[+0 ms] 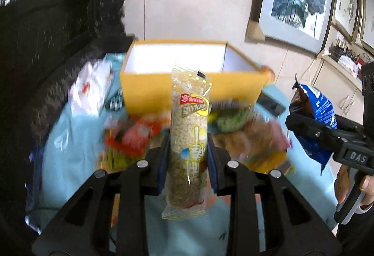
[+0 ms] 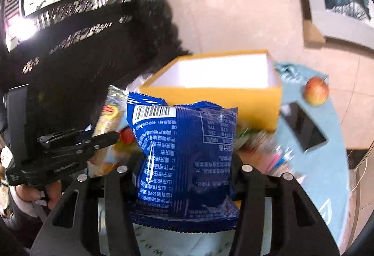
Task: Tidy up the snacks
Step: 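Release the rice-stick pack into the box with left tool while right tool drops the blue bag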
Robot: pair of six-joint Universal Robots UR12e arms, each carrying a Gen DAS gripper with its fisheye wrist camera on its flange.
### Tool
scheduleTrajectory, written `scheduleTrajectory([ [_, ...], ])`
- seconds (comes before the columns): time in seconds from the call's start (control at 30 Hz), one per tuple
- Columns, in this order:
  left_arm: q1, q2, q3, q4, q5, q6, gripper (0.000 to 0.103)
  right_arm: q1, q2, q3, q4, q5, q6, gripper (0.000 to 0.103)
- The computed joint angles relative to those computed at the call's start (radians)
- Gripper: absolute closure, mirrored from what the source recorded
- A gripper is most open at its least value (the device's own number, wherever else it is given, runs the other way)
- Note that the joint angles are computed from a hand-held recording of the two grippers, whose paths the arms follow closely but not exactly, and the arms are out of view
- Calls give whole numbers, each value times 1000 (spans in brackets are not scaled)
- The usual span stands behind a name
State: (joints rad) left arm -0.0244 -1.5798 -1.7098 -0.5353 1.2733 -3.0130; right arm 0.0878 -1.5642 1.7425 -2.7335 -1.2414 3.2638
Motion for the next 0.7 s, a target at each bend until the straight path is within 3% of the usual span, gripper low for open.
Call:
scheduleTrajectory([
  [0.17, -30, -63, 103, 28, 33, -42, 74, -7, 39, -49, -80, -53, 22, 51],
  [0.37, -55, -176, 260, -3, 68, -119, 74, 16, 128, -134, -202, -217, 41, 51],
  [0.5, -71, -260, 368, -55, 104, -143, 74, 9, 191, -213, -172, -234, 57, 51],
  [0.67, -81, -363, 492, -145, 139, -184, 74, 7, 286, -330, -48, -245, 73, 51],
  [0.7, -84, -377, 510, -165, 146, -184, 74, 5, 308, -363, 19, -234, 72, 51],
])
